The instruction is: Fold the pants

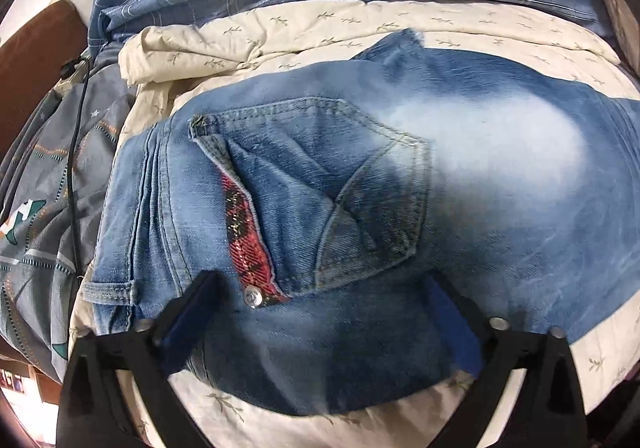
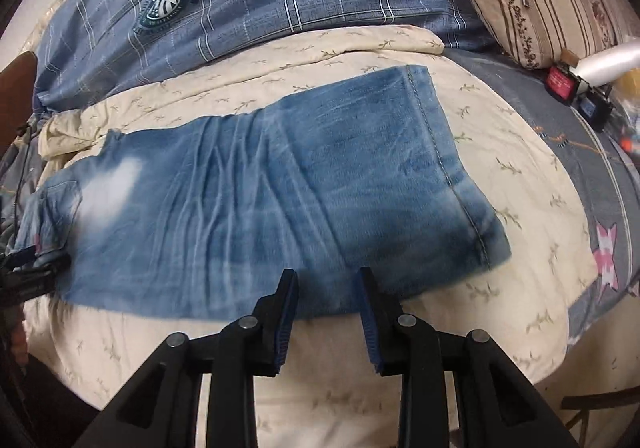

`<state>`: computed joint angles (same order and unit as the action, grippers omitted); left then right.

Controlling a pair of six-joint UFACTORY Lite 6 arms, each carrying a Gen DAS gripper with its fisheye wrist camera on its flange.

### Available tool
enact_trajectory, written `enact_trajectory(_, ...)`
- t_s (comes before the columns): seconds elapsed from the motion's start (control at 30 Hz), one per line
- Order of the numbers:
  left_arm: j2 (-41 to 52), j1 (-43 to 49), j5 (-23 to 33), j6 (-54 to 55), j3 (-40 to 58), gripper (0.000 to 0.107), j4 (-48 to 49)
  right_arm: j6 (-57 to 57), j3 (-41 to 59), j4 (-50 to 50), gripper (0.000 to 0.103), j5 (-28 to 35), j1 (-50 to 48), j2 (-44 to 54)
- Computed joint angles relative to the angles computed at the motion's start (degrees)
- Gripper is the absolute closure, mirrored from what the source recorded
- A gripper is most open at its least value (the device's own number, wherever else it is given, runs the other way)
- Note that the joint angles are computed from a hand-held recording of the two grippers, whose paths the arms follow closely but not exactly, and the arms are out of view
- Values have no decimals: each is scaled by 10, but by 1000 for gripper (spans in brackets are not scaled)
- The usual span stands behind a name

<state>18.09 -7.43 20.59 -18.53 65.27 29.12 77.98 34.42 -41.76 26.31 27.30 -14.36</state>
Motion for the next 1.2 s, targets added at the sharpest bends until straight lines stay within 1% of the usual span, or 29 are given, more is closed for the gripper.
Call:
enact_trajectory(0.03, 5, 6, 1, 26, 7, 4, -30, -23, -4, 33, 70, 8, -2, -17)
enact_trajectory(0.07, 9, 12, 18, 64, 20, 4, -73, -39, -11, 68, 70, 21, -1, -46)
enact_trajectory(0.1, 11, 14, 33, 84, 30, 4, -94, -43, -21, 90, 70, 28, 2, -81)
enact_trajectory(0.13, 13, 15, 53, 108, 42, 4, -116, -33, -38, 91, 70, 41, 16, -134)
enact_trajectory(0.17, 10, 16, 62, 121, 45, 4, -128, -7, -47, 72, 70, 66, 40, -170)
enact_trajectory(0.23, -17, 22, 64, 145, 30, 4, -156, 56, -57, 30, 70, 133, 106, -241)
enact_trajectory(0.3, -48, 29, 64, 177, 11, 4, -197, 116, -80, 11, 70, 172, 177, -317)
enact_trajectory(0.4, -82, 32, 69, 193, -12, 4, -226, 223, -107, -31, 69, 215, 276, -373)
enact_trajectory(0.47, -104, 32, 69, 201, -32, 4, -235, 258, -119, -37, 68, 200, 292, -376)
enact_trajectory(0.5, -114, 33, 66, 207, -43, 4, -238, 278, -123, -40, 68, 204, 310, -373)
enact_trajectory(0.57, -129, 34, 62, 213, -59, 4, -236, 270, -113, -22, 68, 194, 309, -353)
enact_trajectory(0.63, -131, 38, 65, 219, -63, 4, -237, 269, -95, -22, 68, 203, 320, -337)
enact_trajectory(0.73, -116, 49, 74, 214, -44, 4, -241, 292, -65, -47, 68, 260, 373, -336)
enact_trajectory(0.83, -101, 53, 81, 221, -29, 4, -242, 349, -40, -85, 68, 345, 455, -348)
enact_trajectory(0.9, -92, 55, 81, 222, -29, 4, -232, 382, -30, -100, 68, 379, 493, -354)
enact_trajectory(0.97, -89, 65, 73, 224, -39, 4, -231, 401, -11, -109, 67, 410, 526, -337)
enact_trajectory(1.03, -89, 85, 75, 264, -46, 4, -277, 395, 12, -106, 67, 419, 534, -306)
enact_trajectory(1.1, -93, 108, 81, 311, -51, 4, -325, 401, 20, -111, 67, 412, 540, -295)
enact_trajectory(1.2, -107, 122, 75, 336, -61, 4, -331, 413, 29, -125, 67, 385, 539, -277)
